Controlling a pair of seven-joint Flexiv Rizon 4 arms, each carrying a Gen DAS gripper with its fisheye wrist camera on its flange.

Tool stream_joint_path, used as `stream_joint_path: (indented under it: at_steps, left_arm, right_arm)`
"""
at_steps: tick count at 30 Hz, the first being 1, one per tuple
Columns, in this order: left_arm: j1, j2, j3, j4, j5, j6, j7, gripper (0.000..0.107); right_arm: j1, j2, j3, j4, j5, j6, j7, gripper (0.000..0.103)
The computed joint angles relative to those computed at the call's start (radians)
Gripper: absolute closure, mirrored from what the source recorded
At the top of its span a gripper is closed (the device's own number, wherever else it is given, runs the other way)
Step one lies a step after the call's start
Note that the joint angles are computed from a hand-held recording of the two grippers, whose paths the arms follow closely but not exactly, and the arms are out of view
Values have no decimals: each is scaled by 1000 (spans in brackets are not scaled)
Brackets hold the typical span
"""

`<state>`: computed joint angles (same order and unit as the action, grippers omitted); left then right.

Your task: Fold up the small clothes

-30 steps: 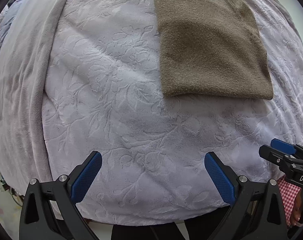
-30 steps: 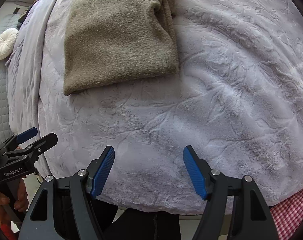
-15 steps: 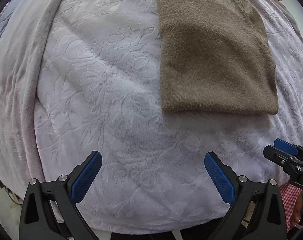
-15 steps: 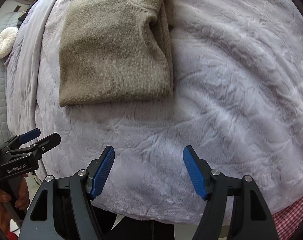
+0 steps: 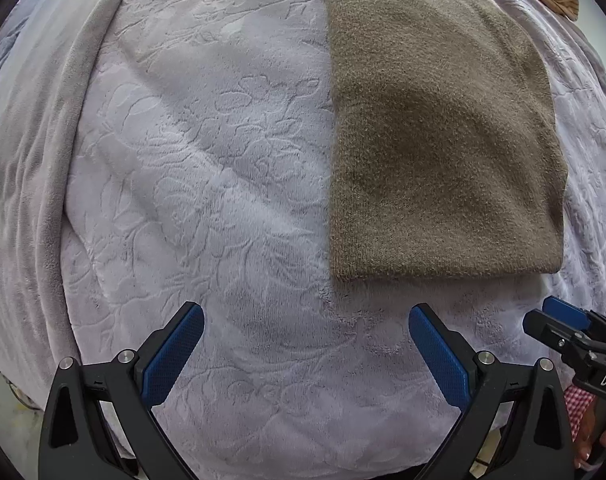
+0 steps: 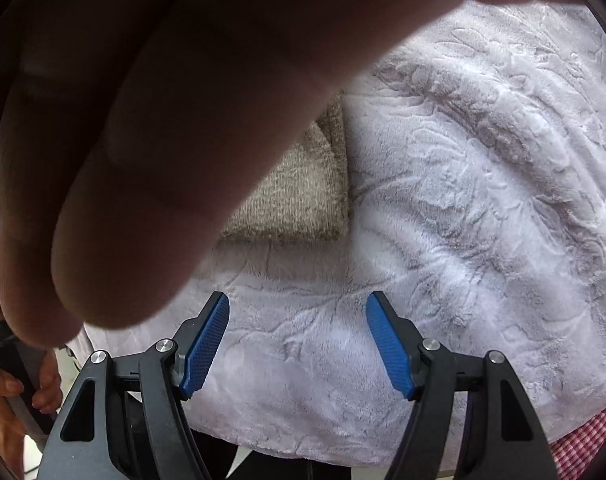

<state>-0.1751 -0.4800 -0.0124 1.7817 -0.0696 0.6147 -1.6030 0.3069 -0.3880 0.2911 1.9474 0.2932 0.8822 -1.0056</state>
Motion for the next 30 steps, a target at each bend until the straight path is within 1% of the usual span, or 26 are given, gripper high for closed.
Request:
stream_joint_path:
  at_steps: [2, 6, 8, 9, 10, 11, 13, 15, 18, 20, 23, 26, 28, 30]
  left_arm:
    - [2, 8, 4, 7, 4, 17, 1, 4]
    - [39, 60, 21, 79, -16, 96, 17, 4]
    - [57, 69, 37, 87, -8, 102, 12, 4]
    - [67, 68, 44, 82, -6, 105, 8, 4]
    - [78, 64, 46, 73, -9, 106, 8, 4]
    - [88, 59, 42, 65, -17, 110, 16, 4]
    - [107, 34, 19, 37, -42, 134, 68, 4]
    - [106, 6, 5, 11, -50, 154, 106, 4]
    - [94, -72, -32, -63, -99, 171, 131, 4]
    - [56, -114, -46, -123, -118, 176, 97, 4]
    - [47, -157, -62, -170, -149, 195, 112, 4]
    - [36, -200, -68, -228, -162, 182, 118, 4]
    - [23, -228, -63, -262, -158, 176, 114, 4]
    - [17, -233, -59, -255, -155, 187, 111, 4]
  right_arm:
    - [-2, -1, 1, -6, 5, 0, -2, 29]
    - [15, -10, 13, -35, 10, 21, -6, 28]
    - [18, -29, 45, -74, 36, 46, -65, 28]
    - [31, -40, 54, -99, 18, 40, -103, 28]
    - [44, -56, 67, -133, -15, 14, -169, 28]
    - [60, -59, 66, -141, -45, 20, -212, 28]
    - [83, -50, 47, -123, -100, 91, -271, 28]
    - [58, -54, 33, -125, -76, 129, -270, 28]
    - [-4, -81, 2, -156, -21, 137, -212, 28]
    - [-56, -97, 1, -173, 27, 164, -207, 28]
    - [-100, -106, -2, -164, 62, 234, -201, 28]
    - [-179, -138, 40, -175, 139, 275, -245, 28]
    - [-203, -174, 62, -200, 173, 285, -262, 27]
    - [-253, -203, 93, -224, 209, 272, -307, 27]
